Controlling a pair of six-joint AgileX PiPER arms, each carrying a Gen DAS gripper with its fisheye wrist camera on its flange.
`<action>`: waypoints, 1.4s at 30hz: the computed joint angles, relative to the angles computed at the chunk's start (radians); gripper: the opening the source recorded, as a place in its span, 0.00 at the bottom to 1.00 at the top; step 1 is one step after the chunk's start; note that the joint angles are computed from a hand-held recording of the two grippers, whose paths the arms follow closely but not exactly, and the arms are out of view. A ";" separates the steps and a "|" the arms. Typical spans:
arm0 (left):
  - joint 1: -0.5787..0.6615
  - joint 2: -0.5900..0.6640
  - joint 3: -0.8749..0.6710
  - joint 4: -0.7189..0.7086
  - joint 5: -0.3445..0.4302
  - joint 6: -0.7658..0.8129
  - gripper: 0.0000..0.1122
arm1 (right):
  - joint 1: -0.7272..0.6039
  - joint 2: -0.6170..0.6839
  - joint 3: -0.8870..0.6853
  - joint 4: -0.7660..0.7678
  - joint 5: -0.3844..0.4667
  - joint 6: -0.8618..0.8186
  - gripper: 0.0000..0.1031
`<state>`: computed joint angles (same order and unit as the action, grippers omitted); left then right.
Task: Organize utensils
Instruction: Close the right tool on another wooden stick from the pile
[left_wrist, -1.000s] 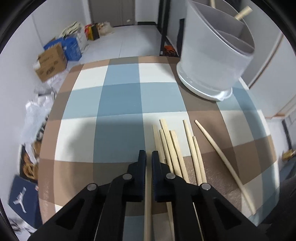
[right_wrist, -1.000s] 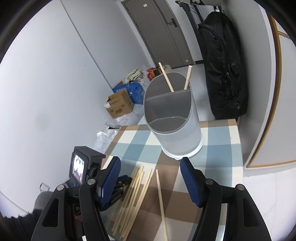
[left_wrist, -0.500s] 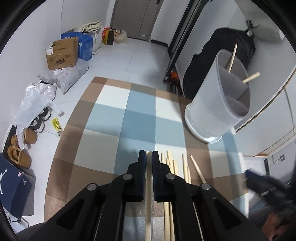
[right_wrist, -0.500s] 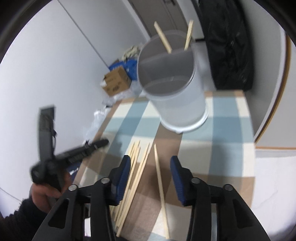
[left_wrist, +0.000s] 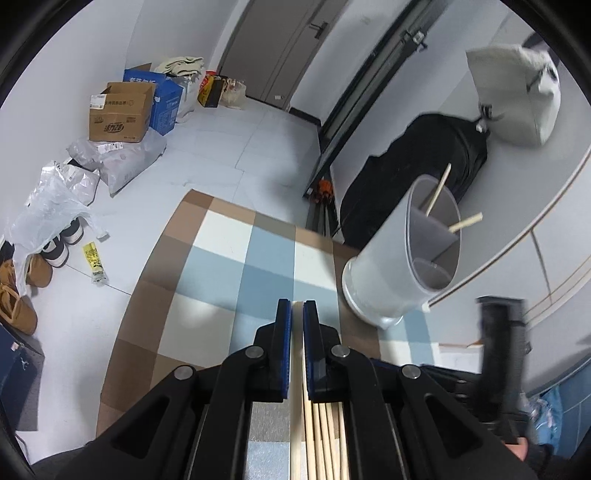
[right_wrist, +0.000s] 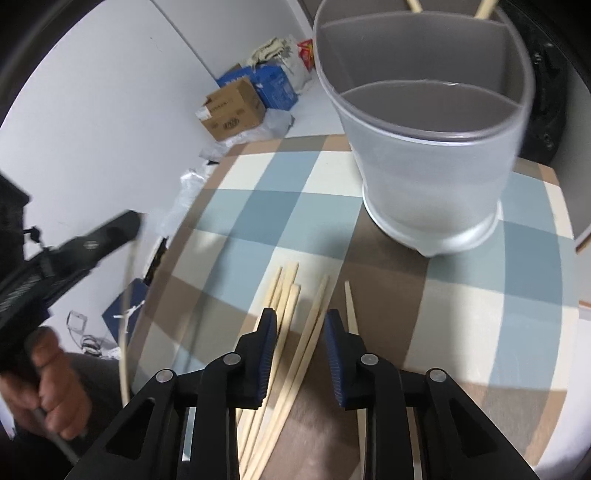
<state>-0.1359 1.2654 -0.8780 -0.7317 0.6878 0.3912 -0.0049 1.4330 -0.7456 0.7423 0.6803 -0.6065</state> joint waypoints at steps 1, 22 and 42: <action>0.017 -0.001 0.003 -0.028 0.001 0.020 0.02 | 0.017 0.029 -0.022 -0.028 -0.006 0.026 0.24; 0.065 -0.085 0.093 -0.305 -0.143 0.210 0.02 | 0.153 0.077 -0.072 -0.333 -0.133 0.283 0.00; -0.033 -0.059 0.097 -0.094 -0.247 -0.010 0.02 | 0.210 0.163 -0.190 -0.495 0.007 0.414 0.14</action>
<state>-0.1693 1.2068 -0.7805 -0.8258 0.4407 0.3811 0.2056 1.5964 -0.9355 0.2474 0.6876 -0.1925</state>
